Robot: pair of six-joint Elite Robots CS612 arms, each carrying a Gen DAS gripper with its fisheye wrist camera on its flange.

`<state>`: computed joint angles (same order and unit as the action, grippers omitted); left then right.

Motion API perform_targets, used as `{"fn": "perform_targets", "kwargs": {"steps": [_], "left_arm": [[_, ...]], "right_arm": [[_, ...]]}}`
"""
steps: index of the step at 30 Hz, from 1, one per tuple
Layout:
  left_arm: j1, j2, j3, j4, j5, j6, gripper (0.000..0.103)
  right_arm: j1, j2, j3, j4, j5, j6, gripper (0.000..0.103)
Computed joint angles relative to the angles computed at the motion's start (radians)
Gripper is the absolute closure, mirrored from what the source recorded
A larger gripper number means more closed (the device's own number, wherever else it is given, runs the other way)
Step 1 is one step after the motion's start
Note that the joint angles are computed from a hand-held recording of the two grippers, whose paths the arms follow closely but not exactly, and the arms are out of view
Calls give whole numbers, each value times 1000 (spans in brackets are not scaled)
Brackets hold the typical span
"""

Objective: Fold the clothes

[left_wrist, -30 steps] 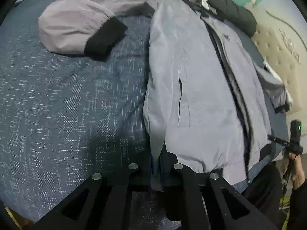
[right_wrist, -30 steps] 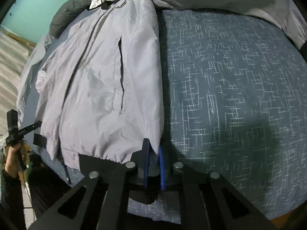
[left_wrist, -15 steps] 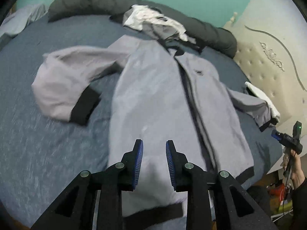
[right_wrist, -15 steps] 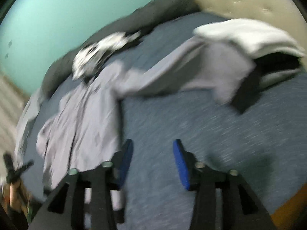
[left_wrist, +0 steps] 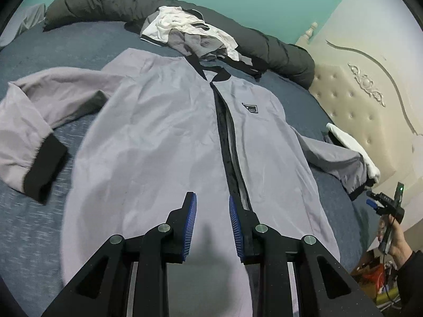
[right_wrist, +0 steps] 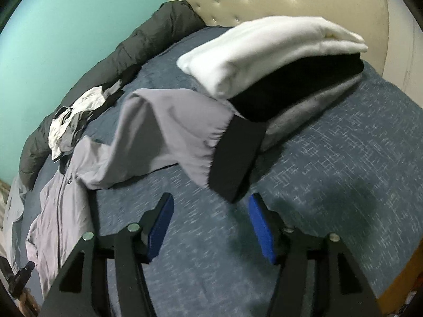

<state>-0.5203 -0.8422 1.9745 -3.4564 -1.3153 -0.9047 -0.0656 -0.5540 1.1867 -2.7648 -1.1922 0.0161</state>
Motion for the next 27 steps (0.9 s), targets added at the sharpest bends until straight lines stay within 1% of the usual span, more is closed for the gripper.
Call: {"fn": "perform_targets", "kwargs": {"steps": [1,5,7,12,14,15,16,17,18,19,22,25,27], "left_arm": [[0,9,-7,-6,1,-4,75],[-6,42,-25,-41,32,-19,75],[-8,58,-31,-58,52,-22,75],[1,81,-53,-54,34,-17,75],[4,84,-58,-61,32,-15,75],[5,86,-60,-65,32,-15,75],[6,87,-62,-68,32,-14,75],[7,88,-63,-68,31,-14,75],[7,89,-64,-69,31,-13,75],[7,90,-65,-69,30,-12,75],[8,94,-68,-66,23,-15,75],[8,95,-69,-64,17,-15,75],[6,94,-68,-66,17,-11,75]], "right_arm": [[1,10,-14,9,-5,0,36],[7,43,-66,56,-26,-32,35],[8,59,-85,53,-24,-29,35],[10,81,-109,28,-17,-28,35],[12,82,-108,22,-25,-42,38],[14,82,-107,19,-29,-49,50],[15,81,-104,14,-33,-57,68],[16,77,-93,-1,-37,-66,76],[18,72,-82,-17,-41,-76,88],[19,67,-70,-33,-44,-85,94],[23,38,-21,-97,-38,-128,98],[26,10,16,-152,-25,-164,98],[25,-5,24,-176,-5,-168,98]]}}
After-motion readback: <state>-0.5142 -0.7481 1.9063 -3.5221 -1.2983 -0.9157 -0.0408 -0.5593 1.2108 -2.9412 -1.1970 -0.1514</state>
